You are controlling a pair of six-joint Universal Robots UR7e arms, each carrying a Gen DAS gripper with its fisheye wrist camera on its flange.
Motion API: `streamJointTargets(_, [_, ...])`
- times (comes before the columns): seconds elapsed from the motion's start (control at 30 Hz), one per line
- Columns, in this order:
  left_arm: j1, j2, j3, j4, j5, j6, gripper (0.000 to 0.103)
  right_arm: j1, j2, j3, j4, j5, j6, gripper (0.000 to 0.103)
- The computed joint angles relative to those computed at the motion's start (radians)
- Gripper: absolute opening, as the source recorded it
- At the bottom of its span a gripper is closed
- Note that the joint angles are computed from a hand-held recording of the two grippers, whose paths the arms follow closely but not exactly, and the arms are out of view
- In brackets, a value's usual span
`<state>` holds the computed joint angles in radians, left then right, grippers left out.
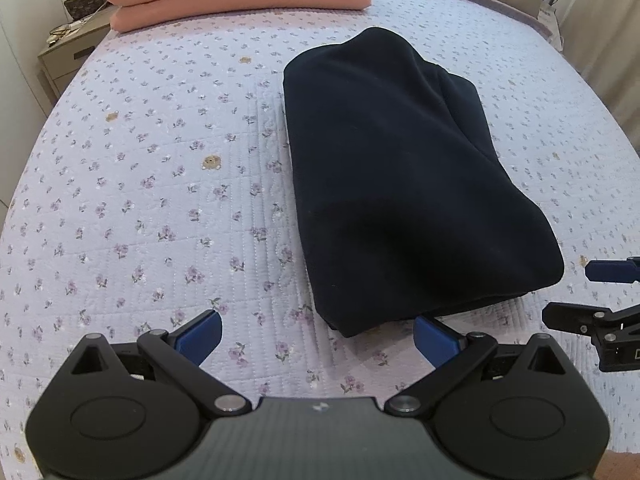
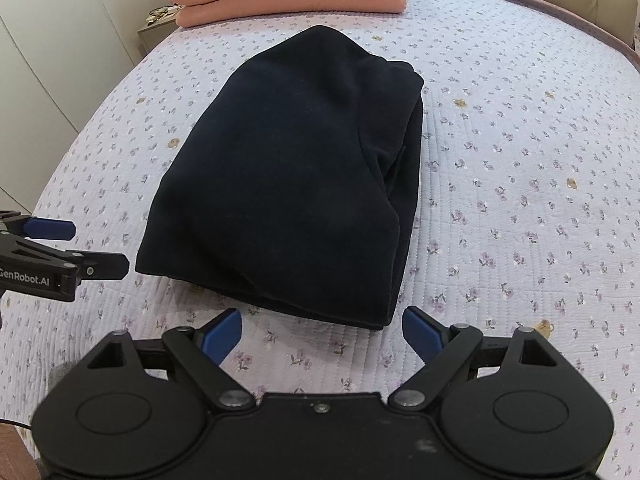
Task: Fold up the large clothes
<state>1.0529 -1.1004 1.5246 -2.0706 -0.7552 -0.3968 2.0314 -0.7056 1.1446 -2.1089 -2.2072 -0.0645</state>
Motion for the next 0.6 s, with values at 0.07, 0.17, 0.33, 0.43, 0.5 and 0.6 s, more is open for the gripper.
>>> streamJointTargets(0.07, [0.000,0.000,0.000,0.001,0.001,0.002,0.103,0.000,0.000,0.000,0.008,0.003,0.000,0.103])
streamJointTargets(0.17, [-0.001,0.002,0.001,0.001,0.006,0.001,0.103,0.001,0.000,0.001,0.012,0.005,0.001,0.103])
streamJointTargets(0.33, [0.001,0.002,0.000,0.002,0.008,-0.002,0.103,0.000,0.001,-0.001,0.016,0.004,0.001,0.103])
streamJointTargets(0.43, [0.000,0.002,0.000,0.003,0.010,-0.003,0.103,0.000,0.002,-0.002,0.019,0.006,0.000,0.103])
streamJointTargets(0.5, [0.000,0.002,0.001,0.003,0.011,-0.003,0.103,0.000,0.002,-0.002,0.021,0.009,-0.003,0.103])
streamJointTargets(0.6, [-0.001,0.003,0.002,0.000,0.014,-0.003,0.103,0.000,0.002,-0.002,0.024,0.011,-0.004,0.103])
